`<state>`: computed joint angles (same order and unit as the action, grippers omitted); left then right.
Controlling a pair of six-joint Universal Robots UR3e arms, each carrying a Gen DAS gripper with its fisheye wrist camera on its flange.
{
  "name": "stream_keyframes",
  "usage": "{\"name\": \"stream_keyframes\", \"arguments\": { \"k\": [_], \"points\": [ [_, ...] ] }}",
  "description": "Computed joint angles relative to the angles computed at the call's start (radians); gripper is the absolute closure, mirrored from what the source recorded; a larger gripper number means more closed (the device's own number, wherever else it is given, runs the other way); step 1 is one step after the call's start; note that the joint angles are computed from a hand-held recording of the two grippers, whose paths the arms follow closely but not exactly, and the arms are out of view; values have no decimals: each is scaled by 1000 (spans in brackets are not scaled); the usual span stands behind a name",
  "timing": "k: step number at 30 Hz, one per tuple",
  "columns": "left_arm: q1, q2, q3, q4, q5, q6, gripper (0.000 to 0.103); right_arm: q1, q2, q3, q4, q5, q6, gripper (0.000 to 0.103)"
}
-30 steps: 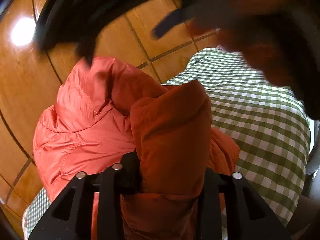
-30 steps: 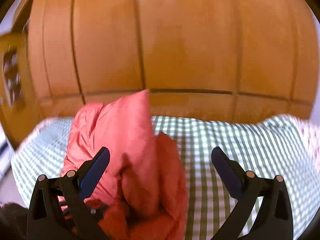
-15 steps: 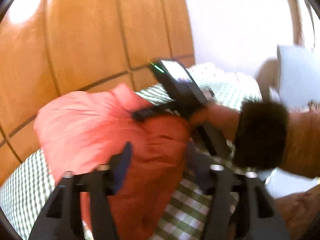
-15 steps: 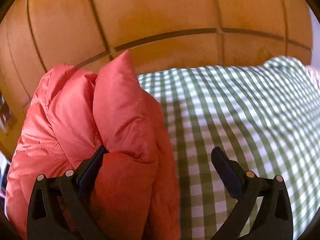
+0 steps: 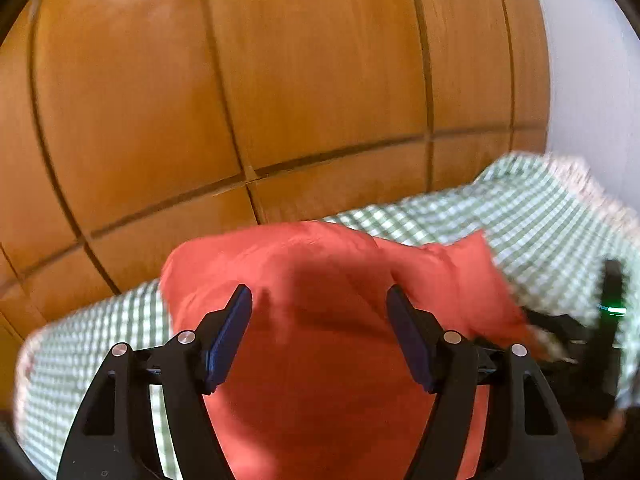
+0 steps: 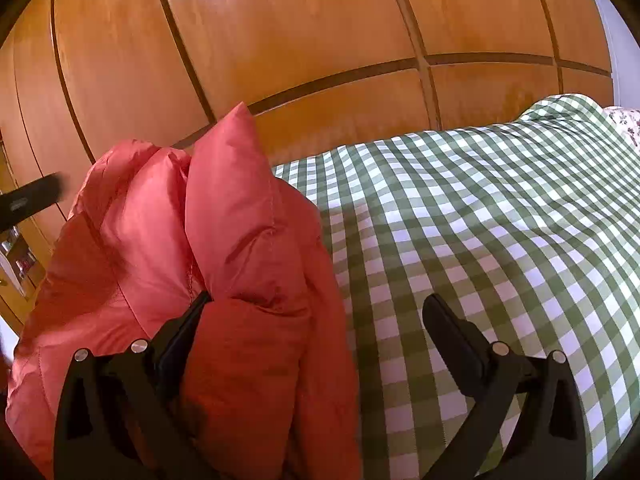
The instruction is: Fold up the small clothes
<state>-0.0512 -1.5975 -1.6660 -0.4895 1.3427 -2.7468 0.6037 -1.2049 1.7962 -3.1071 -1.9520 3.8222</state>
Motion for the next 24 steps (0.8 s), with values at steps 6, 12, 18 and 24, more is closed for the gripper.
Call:
{"name": "stream_keyframes", "arguments": {
  "k": [6,12,18,24],
  "points": [
    [-156,-256,137,-4,243,-42,30,-32,-15,52,-35,27,63,2],
    [-177,-267,77,95,277,-44,29,-10,-78,-48,242,-27,66,2],
    [-168,-282,32,167,257,-67,29,148,-103,-361,628,-365,217,2],
    [-150,-261,9,169,226,-77,29,162,82,-653,742,-411,191,2]
  ]
}}
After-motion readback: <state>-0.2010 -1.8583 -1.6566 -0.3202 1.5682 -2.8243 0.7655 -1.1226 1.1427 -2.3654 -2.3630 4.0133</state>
